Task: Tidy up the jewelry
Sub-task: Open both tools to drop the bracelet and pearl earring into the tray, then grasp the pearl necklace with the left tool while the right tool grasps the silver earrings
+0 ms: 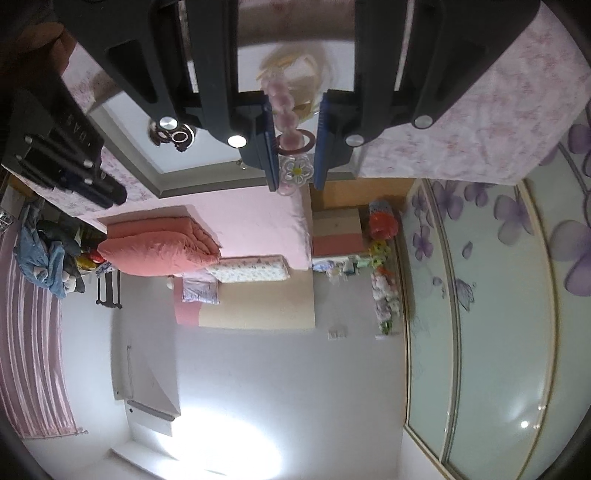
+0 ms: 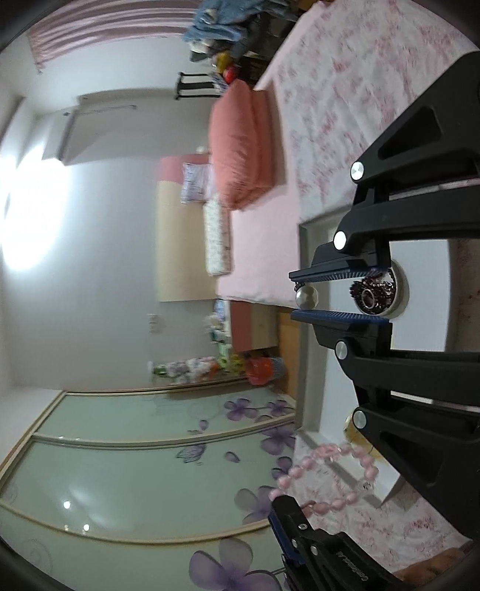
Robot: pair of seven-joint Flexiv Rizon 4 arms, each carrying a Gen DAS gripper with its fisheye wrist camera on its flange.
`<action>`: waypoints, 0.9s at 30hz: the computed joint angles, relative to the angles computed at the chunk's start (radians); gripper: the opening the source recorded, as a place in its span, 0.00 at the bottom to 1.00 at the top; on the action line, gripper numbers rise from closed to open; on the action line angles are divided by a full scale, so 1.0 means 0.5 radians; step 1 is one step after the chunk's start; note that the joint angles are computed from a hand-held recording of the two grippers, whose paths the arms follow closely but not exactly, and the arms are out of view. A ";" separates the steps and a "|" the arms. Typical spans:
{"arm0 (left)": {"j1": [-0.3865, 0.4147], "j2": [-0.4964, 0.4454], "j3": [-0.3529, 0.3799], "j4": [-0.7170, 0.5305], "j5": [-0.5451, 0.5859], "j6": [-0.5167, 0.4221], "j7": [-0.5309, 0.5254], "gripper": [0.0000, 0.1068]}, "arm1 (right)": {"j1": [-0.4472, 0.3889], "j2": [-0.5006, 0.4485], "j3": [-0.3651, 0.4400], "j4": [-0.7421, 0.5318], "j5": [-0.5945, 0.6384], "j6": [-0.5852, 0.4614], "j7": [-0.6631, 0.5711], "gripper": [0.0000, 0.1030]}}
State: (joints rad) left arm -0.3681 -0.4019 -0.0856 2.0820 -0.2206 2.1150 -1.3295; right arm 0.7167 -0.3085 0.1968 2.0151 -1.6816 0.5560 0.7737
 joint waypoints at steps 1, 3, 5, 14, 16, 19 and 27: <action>0.004 -0.030 -0.007 -0.039 -0.003 -0.030 0.006 0.18 | -0.022 -0.011 -0.006 -0.005 0.004 0.052 -0.004 0.16; -0.014 -0.091 0.001 -0.113 -0.032 -0.087 0.029 0.18 | -0.065 -0.034 -0.019 -0.025 0.027 0.169 -0.027 0.16; -0.013 -0.141 -0.008 -0.176 -0.038 -0.142 0.031 0.18 | -0.094 -0.061 -0.034 -0.055 0.064 0.262 -0.060 0.16; 0.045 -0.245 -0.061 -0.313 0.011 -0.312 -0.033 0.19 | -0.137 -0.115 -0.080 -0.101 0.141 0.539 -0.110 0.29; 0.098 -0.220 -0.102 -0.291 0.051 -0.312 -0.077 0.23 | -0.113 -0.104 -0.080 -0.104 0.144 0.491 -0.125 0.38; 0.116 -0.161 -0.078 -0.233 0.084 -0.264 -0.120 0.27 | -0.098 -0.051 -0.066 -0.062 0.140 0.441 -0.115 0.38; 0.448 0.122 -0.281 0.094 0.412 -0.197 -0.366 0.30 | -0.041 0.139 0.046 0.100 0.158 0.186 -0.016 0.38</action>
